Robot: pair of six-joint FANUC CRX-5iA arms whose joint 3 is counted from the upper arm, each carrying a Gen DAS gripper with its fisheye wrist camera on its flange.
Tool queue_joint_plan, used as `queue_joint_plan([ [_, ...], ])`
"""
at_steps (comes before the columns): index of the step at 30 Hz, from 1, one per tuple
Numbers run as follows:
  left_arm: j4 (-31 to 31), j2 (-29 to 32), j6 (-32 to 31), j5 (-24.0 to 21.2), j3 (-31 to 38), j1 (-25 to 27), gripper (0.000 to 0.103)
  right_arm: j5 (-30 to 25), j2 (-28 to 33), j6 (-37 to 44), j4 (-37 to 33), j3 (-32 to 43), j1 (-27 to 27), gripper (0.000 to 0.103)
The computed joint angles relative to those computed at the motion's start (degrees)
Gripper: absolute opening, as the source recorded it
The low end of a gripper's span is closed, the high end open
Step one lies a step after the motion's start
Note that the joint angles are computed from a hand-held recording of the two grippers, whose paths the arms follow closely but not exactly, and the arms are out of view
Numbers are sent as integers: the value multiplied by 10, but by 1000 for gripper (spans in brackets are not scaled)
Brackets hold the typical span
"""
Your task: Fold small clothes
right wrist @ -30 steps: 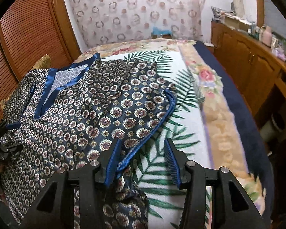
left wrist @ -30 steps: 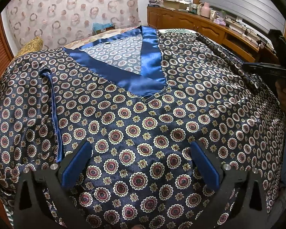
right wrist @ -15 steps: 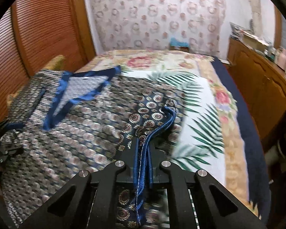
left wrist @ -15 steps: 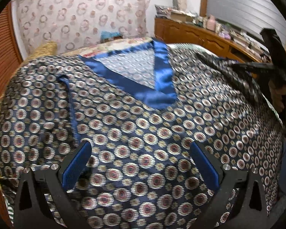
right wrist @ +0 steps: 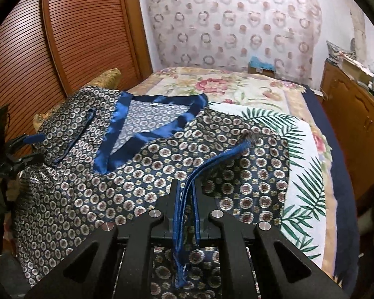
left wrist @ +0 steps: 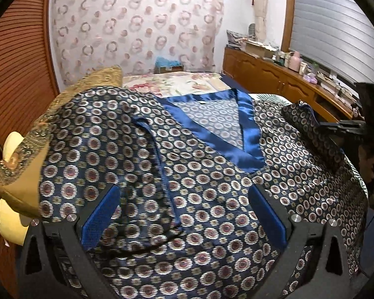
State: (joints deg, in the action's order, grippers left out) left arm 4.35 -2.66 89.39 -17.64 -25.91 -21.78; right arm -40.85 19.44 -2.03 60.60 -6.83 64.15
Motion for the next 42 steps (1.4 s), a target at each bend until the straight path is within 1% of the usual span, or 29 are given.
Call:
queue_joint_plan([
  [2, -12, -1, 12, -2, 4, 4, 103, 0, 6, 18, -14, 10, 1, 9],
  [5, -30, -8, 29, -4, 6, 7, 103, -7, 15, 46, -36, 24, 5, 13],
  [7, -43, -12, 38, -8, 10, 10, 103, -16, 15, 50, -39, 27, 6, 22],
  [9, -69, -16, 59, -15, 17, 13, 102, -35, 16, 44, -36, 29, 8, 41],
  [10, -81, -17, 68, -17, 20, 14, 101, -47, 17, 43, -36, 32, 8, 44],
  [11, -88, -20, 72, -18, 20, 15, 96, -58, 18, 40, -35, 32, 8, 47],
  [13, -105, -21, 83, -25, 26, 18, 90, -80, 22, 42, -40, 34, 6, 47],
  [15, -115, -21, 88, -31, 30, 24, 82, -100, 30, 52, -63, 43, 4, 47],
  [16, -113, -22, 86, -31, 29, 28, 80, -103, 32, 57, -73, 44, 2, 47],
  [18, -96, -24, 68, -30, 23, 41, 73, -105, 36, 71, -98, 47, -2, 47],
  [21, -93, -25, 65, -34, 24, 56, 67, -107, 42, 76, -110, 49, -5, 47],
  [24, -110, -23, 82, -45, 34, 69, 65, -100, 43, 57, -90, 40, -8, 47],
  [26, -99, -22, 72, -44, 34, 82, 63, -100, 44, 48, -75, 35, -8, 51],
  [29, -100, -13, 71, -49, 44, 93, 59, -95, 45, 39, -74, 34, -10, 54],
  [31, -81, -6, 47, -46, 45, 103, 57, -90, 42, 36, -72, 28, -11, 58],
  [33, -107, 9, 72, -67, 68, 103, 57, -91, 40, 41, -73, 26, -8, 63],
  [34, -115, 13, 79, -72, 73, 104, 57, -92, 42, 46, -75, 29, -7, 64],
  [36, -115, 25, 78, -78, 84, 109, 57, -92, 44, 49, -76, 31, -7, 67],
  [38, -104, 34, 70, -81, 89, 116, 57, -90, 40, 49, -75, 26, -8, 68],
  [40, -62, 42, 40, -75, 84, 128, 57, -90, 41, 50, -75, 27, -7, 70],
  [42, -4, 45, -6, -64, 69, 140, 57, -93, 41, 51, -76, 28, -7, 71],
])
